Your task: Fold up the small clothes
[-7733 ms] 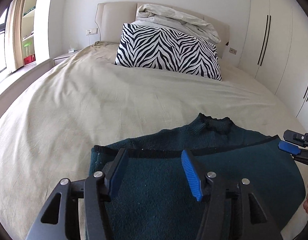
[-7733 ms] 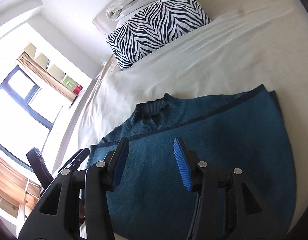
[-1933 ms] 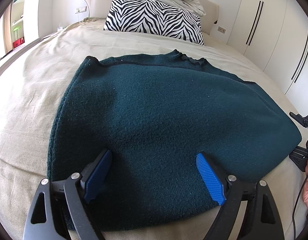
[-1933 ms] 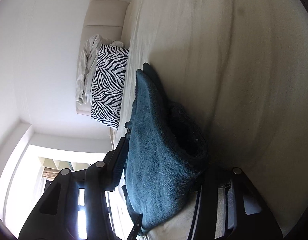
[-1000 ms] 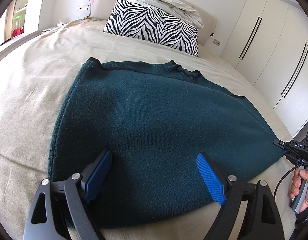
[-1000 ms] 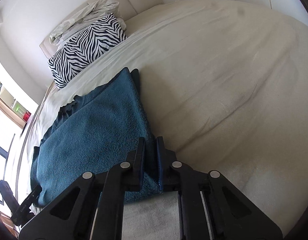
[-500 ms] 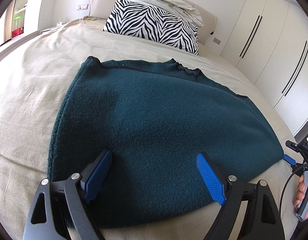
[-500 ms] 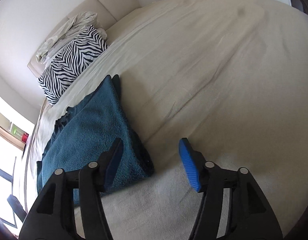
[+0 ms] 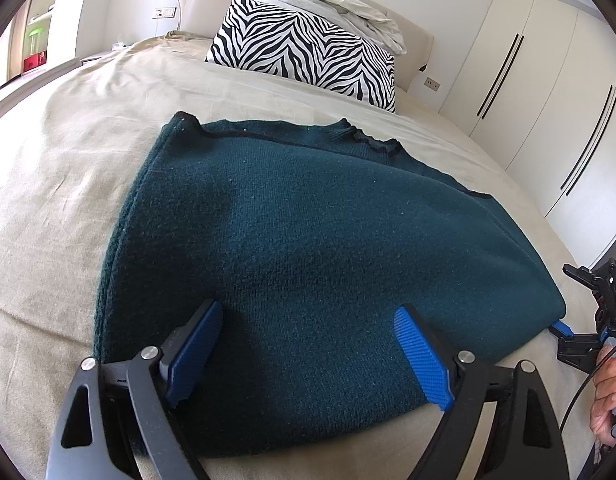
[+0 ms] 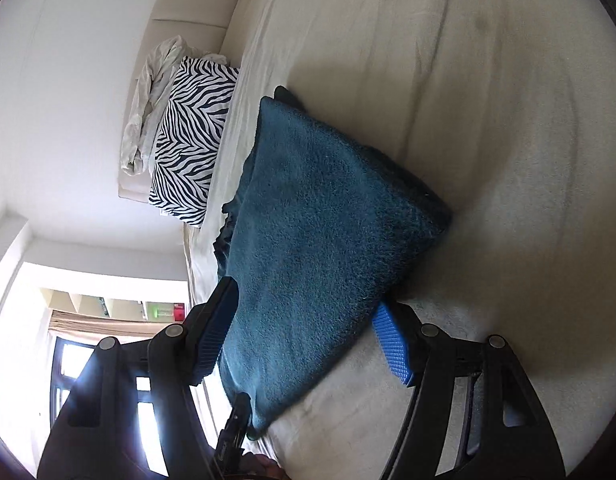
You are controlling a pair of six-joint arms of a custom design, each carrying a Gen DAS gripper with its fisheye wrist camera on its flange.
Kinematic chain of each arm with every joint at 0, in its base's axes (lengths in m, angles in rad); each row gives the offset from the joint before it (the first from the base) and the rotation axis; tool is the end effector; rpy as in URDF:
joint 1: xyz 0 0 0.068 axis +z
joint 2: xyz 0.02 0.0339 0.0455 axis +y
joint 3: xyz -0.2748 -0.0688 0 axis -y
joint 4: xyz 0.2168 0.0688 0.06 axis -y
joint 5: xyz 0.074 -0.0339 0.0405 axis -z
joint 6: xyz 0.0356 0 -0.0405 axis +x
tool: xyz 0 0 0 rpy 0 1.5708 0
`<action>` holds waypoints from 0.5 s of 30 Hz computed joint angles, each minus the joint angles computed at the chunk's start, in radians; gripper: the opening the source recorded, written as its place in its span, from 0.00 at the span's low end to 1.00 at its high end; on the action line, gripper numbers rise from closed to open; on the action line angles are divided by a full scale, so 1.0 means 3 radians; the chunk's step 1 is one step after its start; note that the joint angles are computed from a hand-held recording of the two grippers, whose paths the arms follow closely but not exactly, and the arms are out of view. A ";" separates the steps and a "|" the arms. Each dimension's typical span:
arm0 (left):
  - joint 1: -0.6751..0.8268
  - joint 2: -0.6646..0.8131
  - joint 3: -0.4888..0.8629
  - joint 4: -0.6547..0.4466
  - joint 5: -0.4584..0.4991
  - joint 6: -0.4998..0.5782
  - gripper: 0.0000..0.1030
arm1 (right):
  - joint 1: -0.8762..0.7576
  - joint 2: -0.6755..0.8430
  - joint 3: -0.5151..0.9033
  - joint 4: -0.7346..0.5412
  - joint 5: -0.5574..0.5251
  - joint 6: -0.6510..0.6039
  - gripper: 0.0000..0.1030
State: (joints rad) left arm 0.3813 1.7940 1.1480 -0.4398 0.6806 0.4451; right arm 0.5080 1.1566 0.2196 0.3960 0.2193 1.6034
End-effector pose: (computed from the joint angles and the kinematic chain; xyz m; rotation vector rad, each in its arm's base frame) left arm 0.3216 0.1048 0.2089 0.2848 2.3769 -0.5364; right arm 0.1605 0.0805 0.1699 1.3024 1.8638 0.9943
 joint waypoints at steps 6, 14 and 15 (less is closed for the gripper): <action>0.0028 0.0017 0.0030 -0.0033 0.0044 0.0004 0.86 | -0.0304 0.0369 -0.0202 0.0761 0.0069 0.0243 0.59; -0.0057 -0.0090 0.0522 -0.0359 0.0298 -0.0509 0.77 | -0.0633 0.0789 0.0425 0.0483 -0.0347 -0.0596 0.30; -0.0169 -0.0042 0.0618 -0.0388 0.0263 -0.0519 0.77 | -0.0684 0.0857 0.0446 0.0456 -0.0379 -0.0612 0.19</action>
State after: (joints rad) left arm 0.3306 1.7816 1.3334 -0.5561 0.7594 0.2892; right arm 0.3027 1.4137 0.3534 0.5328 0.1057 1.4199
